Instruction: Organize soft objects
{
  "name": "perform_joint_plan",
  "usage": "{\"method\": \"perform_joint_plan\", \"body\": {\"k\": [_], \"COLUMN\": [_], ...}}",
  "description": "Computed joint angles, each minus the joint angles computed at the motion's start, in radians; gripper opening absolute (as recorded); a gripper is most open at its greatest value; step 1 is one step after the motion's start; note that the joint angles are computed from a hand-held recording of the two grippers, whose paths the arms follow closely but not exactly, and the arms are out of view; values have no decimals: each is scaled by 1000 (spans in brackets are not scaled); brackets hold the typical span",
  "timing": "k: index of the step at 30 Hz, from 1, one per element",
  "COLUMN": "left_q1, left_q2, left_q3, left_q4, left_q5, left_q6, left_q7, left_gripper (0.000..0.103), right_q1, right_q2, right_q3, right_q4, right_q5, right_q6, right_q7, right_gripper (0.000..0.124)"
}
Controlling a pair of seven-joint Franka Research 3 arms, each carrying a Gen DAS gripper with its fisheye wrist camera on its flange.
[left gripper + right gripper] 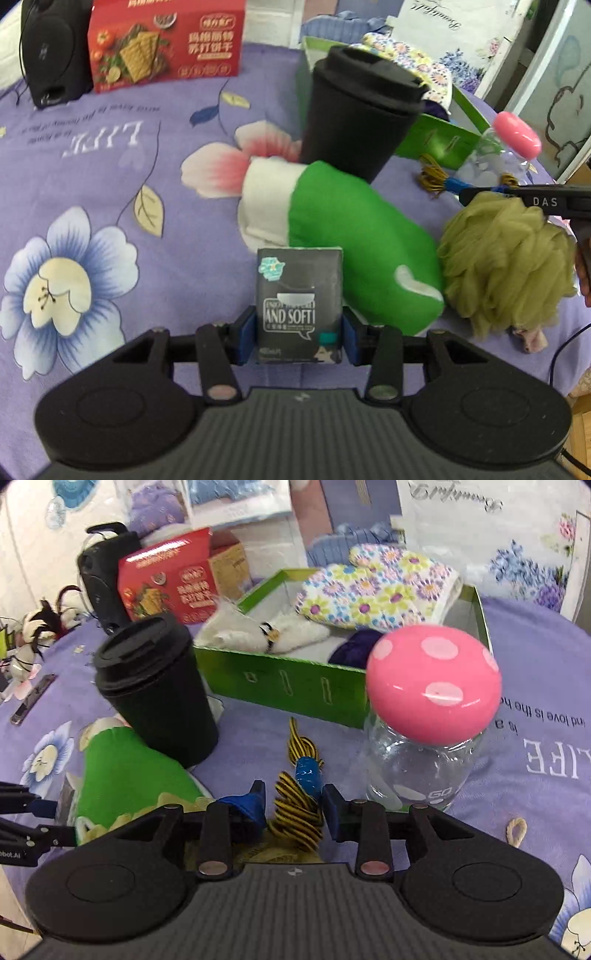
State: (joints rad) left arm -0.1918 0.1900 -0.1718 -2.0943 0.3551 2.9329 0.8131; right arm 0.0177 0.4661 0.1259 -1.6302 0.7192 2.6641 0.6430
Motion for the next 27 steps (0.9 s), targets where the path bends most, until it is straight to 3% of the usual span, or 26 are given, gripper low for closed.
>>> {"method": "perform_joint_plan", "body": {"k": [3, 6, 10, 15, 19, 23, 27], "left_q1": [4, 2, -5, 17, 18, -9, 10], "left_q2": [1, 7, 4, -30, -74, -97, -96], "left_q3": [0, 2, 6, -18, -18, 9, -29], "left_q4": [-7, -1, 3, -18, -33, -17, 35], "left_q5": [-2, 3, 15, -45, -51, 66, -29], "left_q6": [23, 24, 11, 15, 41, 34, 10], "left_q7": [12, 19, 15, 52, 72, -12, 104], "left_gripper": [45, 45, 45, 45, 44, 43, 43], "right_q1": [13, -71, -60, -80, -71, -47, -25], "right_q2": [33, 25, -13, -116, -184, -208, -231], "right_q3": [-23, 69, 58, 82, 61, 25, -14], "right_q4": [43, 20, -25, -116, -156, -170, -167], "right_q5": [-48, 104, 145, 329, 432, 517, 585], "right_q6": [-42, -26, -28, 24, 10, -11, -66], "right_q7": [62, -135, -226, -461, -589, -644, -662], "right_gripper": [18, 3, 0, 0, 0, 0, 0]}}
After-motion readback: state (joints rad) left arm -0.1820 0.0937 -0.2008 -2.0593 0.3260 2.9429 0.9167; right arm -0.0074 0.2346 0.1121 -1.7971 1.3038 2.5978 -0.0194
